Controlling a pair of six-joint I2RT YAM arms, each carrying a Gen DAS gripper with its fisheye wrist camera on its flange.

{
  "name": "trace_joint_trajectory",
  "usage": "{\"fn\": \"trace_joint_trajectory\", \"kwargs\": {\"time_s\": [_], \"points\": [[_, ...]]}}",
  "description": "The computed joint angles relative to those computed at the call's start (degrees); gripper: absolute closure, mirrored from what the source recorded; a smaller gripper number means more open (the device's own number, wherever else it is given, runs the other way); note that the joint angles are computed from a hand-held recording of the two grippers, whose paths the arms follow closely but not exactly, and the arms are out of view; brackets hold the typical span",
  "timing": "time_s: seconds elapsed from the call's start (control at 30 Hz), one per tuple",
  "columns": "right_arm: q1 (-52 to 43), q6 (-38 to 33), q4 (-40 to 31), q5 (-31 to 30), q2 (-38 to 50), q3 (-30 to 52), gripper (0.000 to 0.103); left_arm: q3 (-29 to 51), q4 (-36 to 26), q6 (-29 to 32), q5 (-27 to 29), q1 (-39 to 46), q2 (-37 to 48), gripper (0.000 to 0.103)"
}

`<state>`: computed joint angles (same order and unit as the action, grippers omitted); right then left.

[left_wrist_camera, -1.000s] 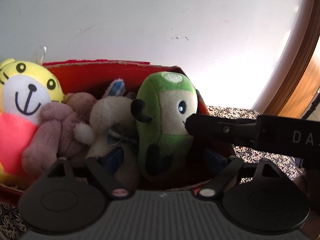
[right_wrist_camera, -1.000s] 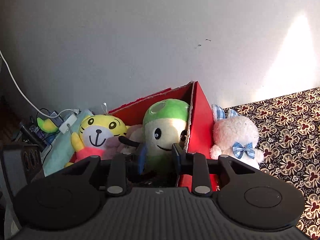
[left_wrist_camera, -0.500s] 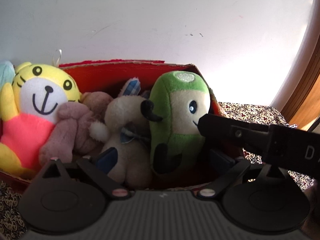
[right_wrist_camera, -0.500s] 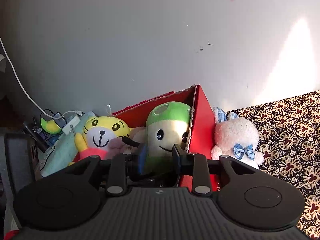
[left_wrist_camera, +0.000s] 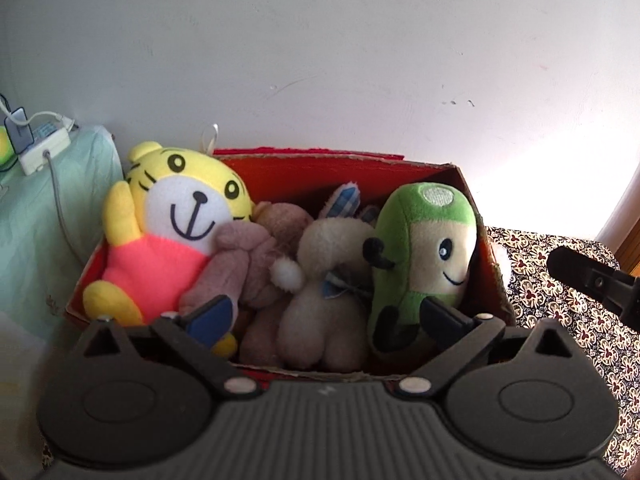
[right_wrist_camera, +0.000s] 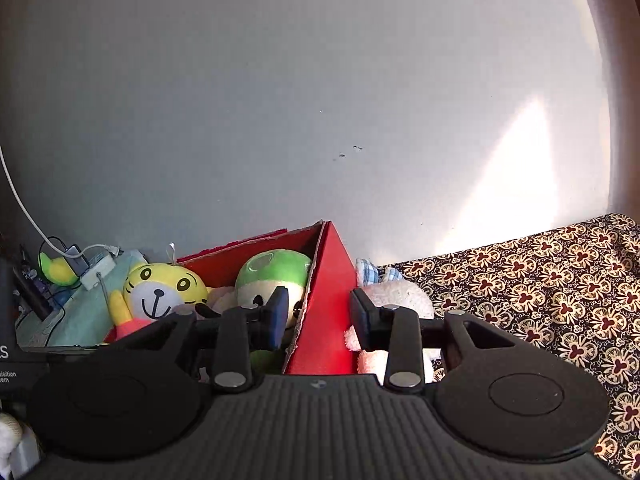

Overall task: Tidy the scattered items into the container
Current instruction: 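Withdraw both grippers up and out of the red box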

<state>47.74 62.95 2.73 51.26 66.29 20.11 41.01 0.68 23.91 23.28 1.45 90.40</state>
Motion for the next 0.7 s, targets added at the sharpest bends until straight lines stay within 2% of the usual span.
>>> {"fn": "trace_joint_trajectory", "kwargs": {"time_s": [0.3,0.7], "points": [[2.7,4.9,-4.3,1.9,-1.7,-1.3,0.066,-5.4,1.9,2.4,-1.7,1.0,-6.6,0.001],[5.9,10.1,-6.5,2.9,-2.0,-3.9,0.066,-9.6,2.7,2.9,-3.9,-0.7,-9.8,0.001]]}}
